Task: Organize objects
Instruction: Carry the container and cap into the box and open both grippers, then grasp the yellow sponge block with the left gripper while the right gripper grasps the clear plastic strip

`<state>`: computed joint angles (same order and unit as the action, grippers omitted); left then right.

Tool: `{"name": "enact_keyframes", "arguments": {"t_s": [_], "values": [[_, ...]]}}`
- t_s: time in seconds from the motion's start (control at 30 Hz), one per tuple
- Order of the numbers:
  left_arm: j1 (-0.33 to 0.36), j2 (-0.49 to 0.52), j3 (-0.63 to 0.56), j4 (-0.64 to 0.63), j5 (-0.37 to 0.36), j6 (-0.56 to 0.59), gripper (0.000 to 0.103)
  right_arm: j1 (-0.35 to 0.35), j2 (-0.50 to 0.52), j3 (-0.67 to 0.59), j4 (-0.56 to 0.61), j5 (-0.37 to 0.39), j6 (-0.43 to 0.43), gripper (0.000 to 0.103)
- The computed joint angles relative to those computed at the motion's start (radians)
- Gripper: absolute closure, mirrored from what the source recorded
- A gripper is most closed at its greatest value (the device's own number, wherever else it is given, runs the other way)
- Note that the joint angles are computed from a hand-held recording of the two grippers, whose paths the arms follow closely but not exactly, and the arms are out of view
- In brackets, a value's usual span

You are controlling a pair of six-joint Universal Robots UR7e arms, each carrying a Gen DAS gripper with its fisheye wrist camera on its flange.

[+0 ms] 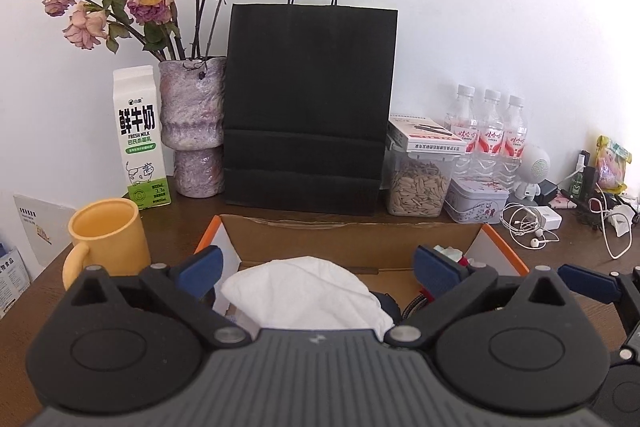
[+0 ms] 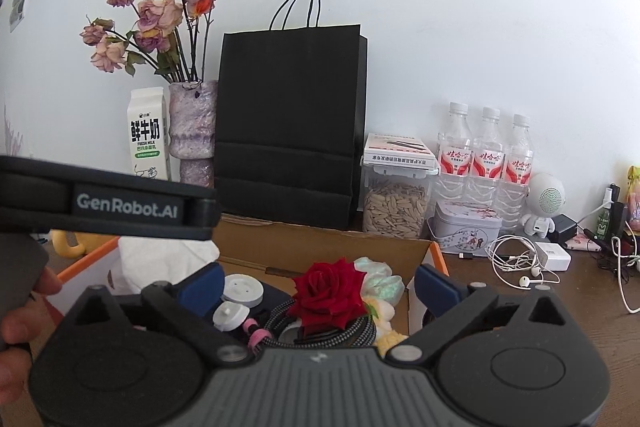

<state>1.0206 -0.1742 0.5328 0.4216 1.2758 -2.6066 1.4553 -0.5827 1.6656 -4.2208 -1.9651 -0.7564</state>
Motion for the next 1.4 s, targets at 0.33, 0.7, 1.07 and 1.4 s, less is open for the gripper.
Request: {"name": "enact_keyframes", "arguments": {"t_s": [0.33,0.7,1.07,1.4], "values": [[0.07,-0.208,0.323,-0.127,0.001,0.049,0.0,-0.003,-0.038,0.194,-0.145,-0.046,-0.025,0.001],[0.143,-0.142,0.215,0.029,-0.121,0.106,0.0,-0.012,-0.007,0.278,-0.108,-0.15,0.02,0.001],[0.158,-0.066,0.104,0.11,-0.131,0.071,0.0,-0.025,0.0,0.262,-0.028,-0.216,0.151,0.004],[0.146,-0.049,0.081,0.112,-0.155,0.042,0.0,-0.022,0.002,0.269,-0.018,-0.208,0.212,0.02]]}}
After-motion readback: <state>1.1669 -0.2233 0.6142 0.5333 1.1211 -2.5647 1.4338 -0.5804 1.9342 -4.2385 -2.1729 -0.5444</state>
